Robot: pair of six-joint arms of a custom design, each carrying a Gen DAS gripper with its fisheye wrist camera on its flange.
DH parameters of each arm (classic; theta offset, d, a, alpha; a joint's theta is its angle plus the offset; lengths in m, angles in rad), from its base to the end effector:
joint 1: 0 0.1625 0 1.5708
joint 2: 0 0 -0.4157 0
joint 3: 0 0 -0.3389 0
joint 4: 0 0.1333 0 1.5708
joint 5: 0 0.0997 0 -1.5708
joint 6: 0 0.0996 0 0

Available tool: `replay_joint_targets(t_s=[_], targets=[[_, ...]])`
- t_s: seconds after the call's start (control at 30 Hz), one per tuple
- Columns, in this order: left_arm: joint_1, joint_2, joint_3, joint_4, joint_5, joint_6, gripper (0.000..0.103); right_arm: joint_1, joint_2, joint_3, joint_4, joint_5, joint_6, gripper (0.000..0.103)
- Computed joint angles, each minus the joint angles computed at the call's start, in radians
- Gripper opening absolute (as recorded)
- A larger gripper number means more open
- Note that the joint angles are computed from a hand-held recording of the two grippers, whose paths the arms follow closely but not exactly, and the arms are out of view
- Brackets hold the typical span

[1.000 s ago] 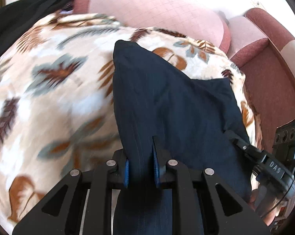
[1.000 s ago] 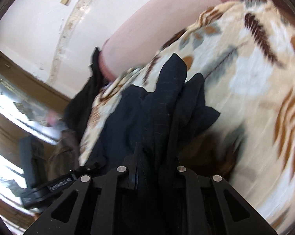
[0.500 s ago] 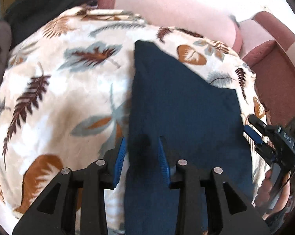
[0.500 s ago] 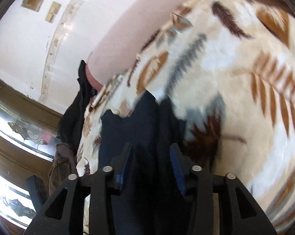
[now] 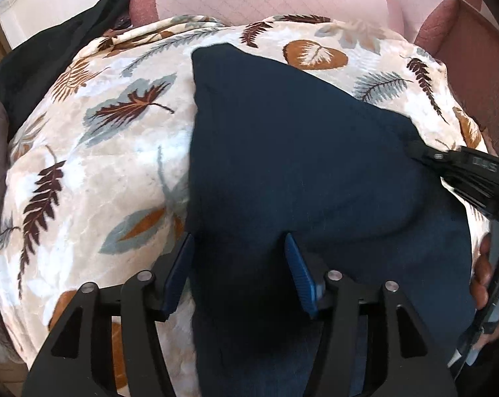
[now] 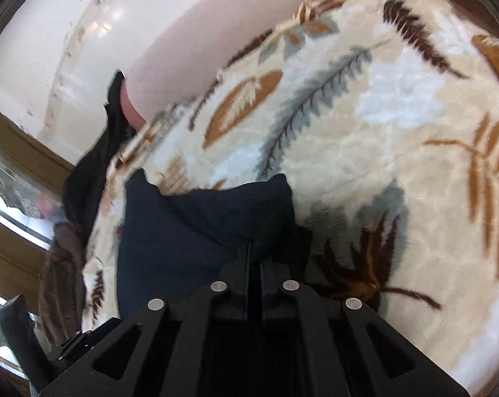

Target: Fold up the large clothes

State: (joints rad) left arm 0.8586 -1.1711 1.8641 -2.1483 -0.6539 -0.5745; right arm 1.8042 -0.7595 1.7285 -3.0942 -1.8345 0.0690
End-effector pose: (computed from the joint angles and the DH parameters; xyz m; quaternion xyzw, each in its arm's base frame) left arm -0.1755 -0.5282 0.2573 0.0871 0.8914 -0.2236 0.3845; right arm 0.2498 -0.5868 0.1401 0.0424 -0.9532 0.2872 0.0841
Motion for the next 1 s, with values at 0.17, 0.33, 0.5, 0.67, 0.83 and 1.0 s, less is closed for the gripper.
replay_joint_targets(t_s=[0.17,0.33,0.5,0.67,0.83,1.0], targets=[[-0.035,-0.055,0.042,0.090,0.028,-0.095,0.056,-0.007,-0.123,0.198,-0.163,0.190,-0.023,0.024],[-0.039,-0.076,0.074,0.148,-0.032,-0.195,0.062,-0.001,-0.122,0.311,-0.193,0.153,-0.044,0.057],[-0.029,-0.103,0.062,0.207,-0.112,-0.294,0.067,0.029,-0.094,0.324,-0.229,0.044,-0.133,0.040],[-0.036,-0.144,0.085,0.251,-0.143,-0.379,0.075,0.045,-0.101,0.328,-0.241,0.031,-0.165,0.016],[-0.045,-0.171,0.101,0.286,-0.160,-0.440,0.075,0.023,-0.103,0.323,-0.209,0.062,-0.115,0.018],[-0.079,-0.185,0.093,0.342,-0.130,-0.463,0.074,0.025,-0.137,0.381,-0.307,0.076,-0.128,0.025]])
